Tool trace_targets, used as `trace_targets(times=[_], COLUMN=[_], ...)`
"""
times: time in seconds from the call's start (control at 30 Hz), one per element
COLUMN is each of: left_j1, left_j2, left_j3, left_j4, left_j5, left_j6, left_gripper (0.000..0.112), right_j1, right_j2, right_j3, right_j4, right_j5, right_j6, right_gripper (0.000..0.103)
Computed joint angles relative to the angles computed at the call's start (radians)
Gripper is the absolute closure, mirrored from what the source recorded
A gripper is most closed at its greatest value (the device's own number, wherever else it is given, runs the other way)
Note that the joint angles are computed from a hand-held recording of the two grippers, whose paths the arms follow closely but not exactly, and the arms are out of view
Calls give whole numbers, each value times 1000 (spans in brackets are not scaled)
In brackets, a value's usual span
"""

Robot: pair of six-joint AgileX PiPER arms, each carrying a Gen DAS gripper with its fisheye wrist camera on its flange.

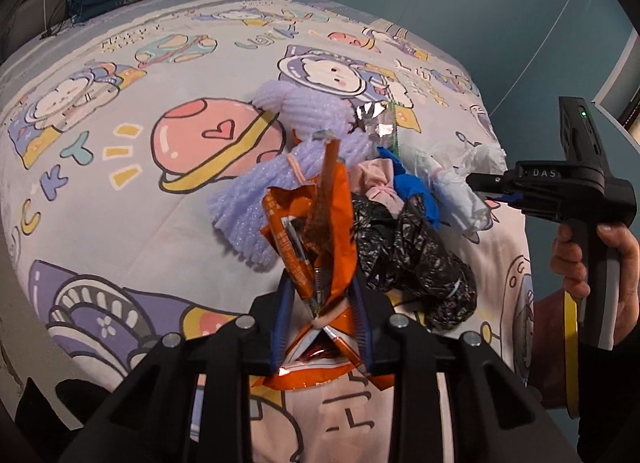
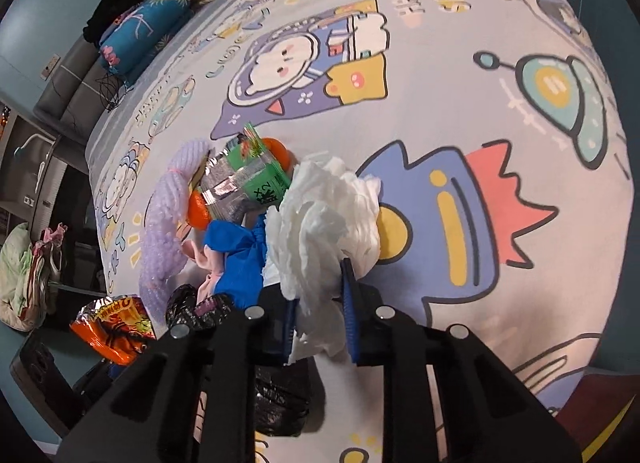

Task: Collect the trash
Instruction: 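Carry the orange wrapper and white tissues over the yellow-rimmed bin with both tools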

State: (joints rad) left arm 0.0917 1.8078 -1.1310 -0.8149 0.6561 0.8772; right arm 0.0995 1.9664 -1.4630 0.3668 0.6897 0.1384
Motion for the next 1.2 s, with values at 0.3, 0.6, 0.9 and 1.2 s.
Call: trace_targets(times=[0.3,0.6,0.9,1.2], left_j1=[68,140,206,245], left_j2=[-112,-198,-285,-339], left_j3=[56,108,173,194], left_j4=[-31,-67,-80,-68], left_j5=[39,83,115,152], left_j6=[54,96,128,113], left_gripper=[86,86,86,86], right_j1=[-21,-68,-114,-207], right_j2=[-175,-396,-575,-720], right_j3=[159,358,492,579], right_j4=[43,137,194,289], right_j5=[-44,-61,-34,26], right_j6=[-51,-135,-196,-301], right_gripper=[85,86,86,86])
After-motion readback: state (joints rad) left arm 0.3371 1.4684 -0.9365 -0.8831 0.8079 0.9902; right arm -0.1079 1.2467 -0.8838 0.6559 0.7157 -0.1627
